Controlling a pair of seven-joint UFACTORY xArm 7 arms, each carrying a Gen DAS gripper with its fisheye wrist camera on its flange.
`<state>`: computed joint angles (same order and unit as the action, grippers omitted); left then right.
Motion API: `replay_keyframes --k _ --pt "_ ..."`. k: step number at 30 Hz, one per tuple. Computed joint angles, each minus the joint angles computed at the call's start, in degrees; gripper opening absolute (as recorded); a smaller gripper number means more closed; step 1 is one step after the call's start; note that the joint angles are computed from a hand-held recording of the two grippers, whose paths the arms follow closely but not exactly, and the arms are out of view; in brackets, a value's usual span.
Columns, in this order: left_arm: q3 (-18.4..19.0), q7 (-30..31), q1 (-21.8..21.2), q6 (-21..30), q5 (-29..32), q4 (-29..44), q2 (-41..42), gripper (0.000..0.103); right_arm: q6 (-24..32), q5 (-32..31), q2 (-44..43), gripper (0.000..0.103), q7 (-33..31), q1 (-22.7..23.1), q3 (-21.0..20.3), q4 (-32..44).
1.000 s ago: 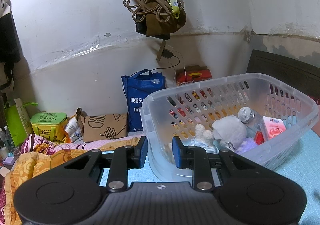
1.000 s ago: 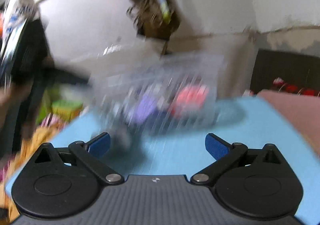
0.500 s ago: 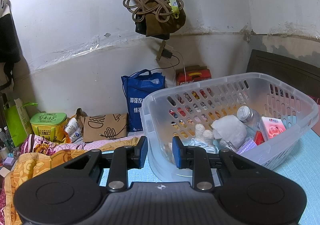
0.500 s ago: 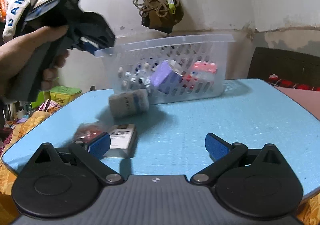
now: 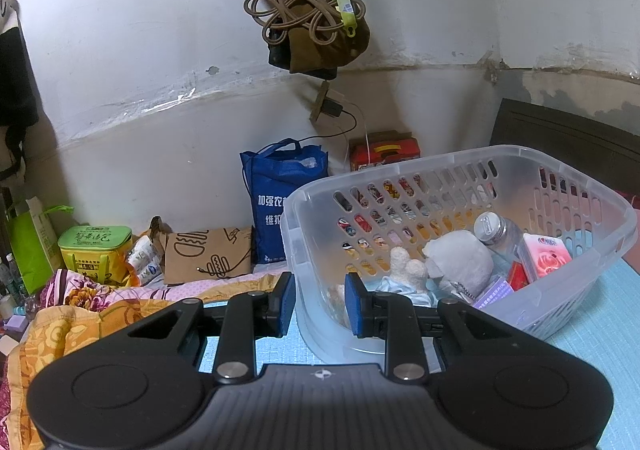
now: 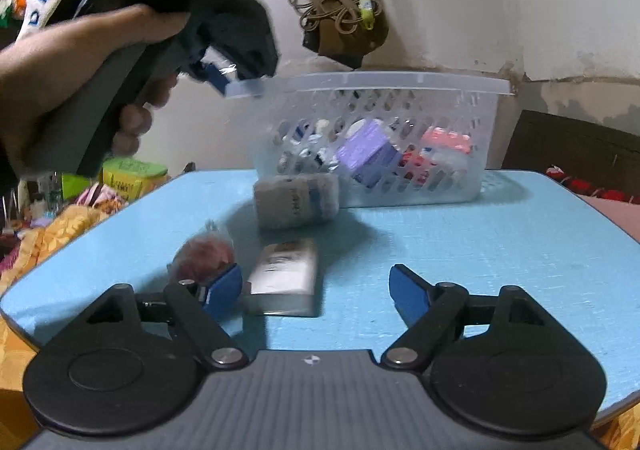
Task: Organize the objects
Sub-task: 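Move the right gripper to the white KENT pack and grasp it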
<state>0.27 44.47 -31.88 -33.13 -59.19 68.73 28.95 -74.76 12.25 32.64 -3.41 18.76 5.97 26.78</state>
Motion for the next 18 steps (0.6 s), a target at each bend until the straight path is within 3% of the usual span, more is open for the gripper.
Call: replay_keyframes --k 7,9,10,18 --pt "0.09 0.22 -0.13 0.05 -0.28 0.12 0.04 0.031 0.73 3.65 1.40 0.066 -2.65 2.22 0.12 1.78" --pt "0.07 0.25 -0.09 0.11 -0.29 0.14 0.00 0.031 0.68 4.28 1.53 0.046 -3.49 2.66 -0.02 2.20" --pt "0.07 0.28 -0.10 0.10 -0.30 0.14 0.02 0.031 0.60 4.59 1.58 0.041 -3.77 2.78 -0.05 2.27" --pt "0.04 -0.19 -0.01 0.01 0.29 -0.10 -0.02 0.031 0.07 8.56 1.28 0.041 -3.25 1.73 -0.74 2.07"
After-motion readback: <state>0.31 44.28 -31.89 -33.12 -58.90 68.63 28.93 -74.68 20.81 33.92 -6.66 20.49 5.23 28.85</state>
